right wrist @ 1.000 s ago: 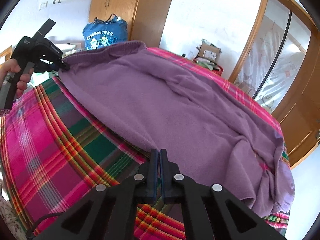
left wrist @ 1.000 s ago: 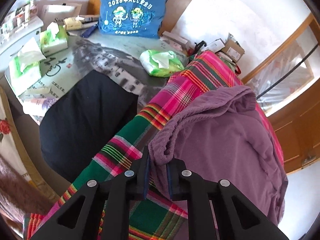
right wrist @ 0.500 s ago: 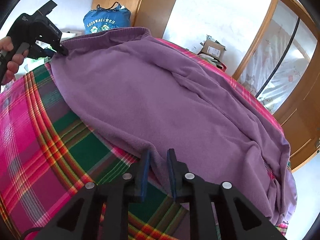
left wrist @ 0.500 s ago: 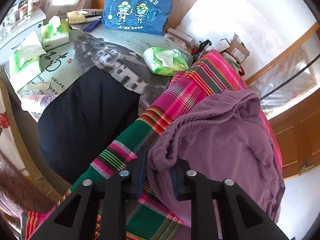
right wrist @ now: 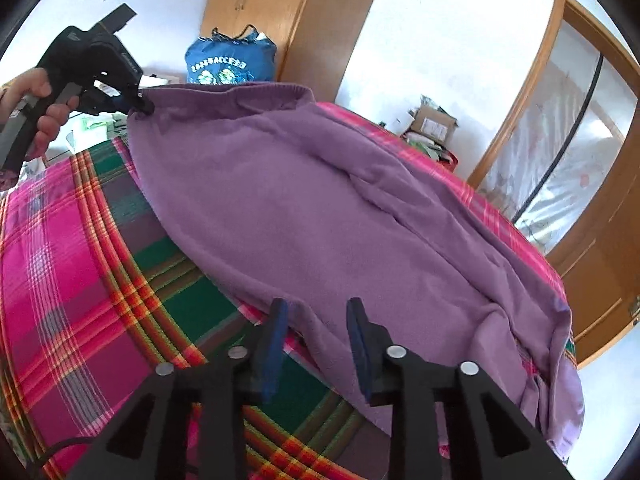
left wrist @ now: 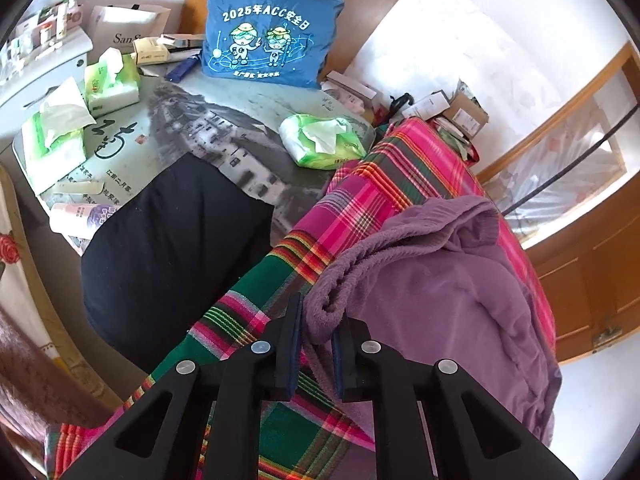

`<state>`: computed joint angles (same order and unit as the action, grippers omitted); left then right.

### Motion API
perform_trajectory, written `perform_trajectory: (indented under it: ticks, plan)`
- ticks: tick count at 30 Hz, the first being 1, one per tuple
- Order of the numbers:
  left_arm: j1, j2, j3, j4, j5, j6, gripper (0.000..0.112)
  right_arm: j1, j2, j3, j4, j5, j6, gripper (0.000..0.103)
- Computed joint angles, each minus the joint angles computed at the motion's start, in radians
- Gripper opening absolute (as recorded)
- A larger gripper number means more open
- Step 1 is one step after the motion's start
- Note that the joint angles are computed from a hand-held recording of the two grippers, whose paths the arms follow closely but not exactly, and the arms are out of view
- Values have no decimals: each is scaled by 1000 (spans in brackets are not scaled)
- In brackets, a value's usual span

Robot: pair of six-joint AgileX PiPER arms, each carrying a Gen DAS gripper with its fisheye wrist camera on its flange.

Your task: Fold clothes

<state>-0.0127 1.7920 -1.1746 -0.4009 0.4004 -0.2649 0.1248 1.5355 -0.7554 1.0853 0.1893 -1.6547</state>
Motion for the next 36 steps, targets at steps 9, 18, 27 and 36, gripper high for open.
perform_trajectory:
  ticks: [9,18,27,36]
  plan:
    - [11,14,-32,10,25,-9,13,11,126,-139,-364,130,255,36]
    - [24,32,-34,-33,34,29,13,13,195,-273,-537,301,410,13]
    - [18,-34,23,-99,25,85,13,2,60,-139,-414,192,359,4]
    - [36,-214,229,-339,3,294,13,-69,-147,-64,-382,292,323,4]
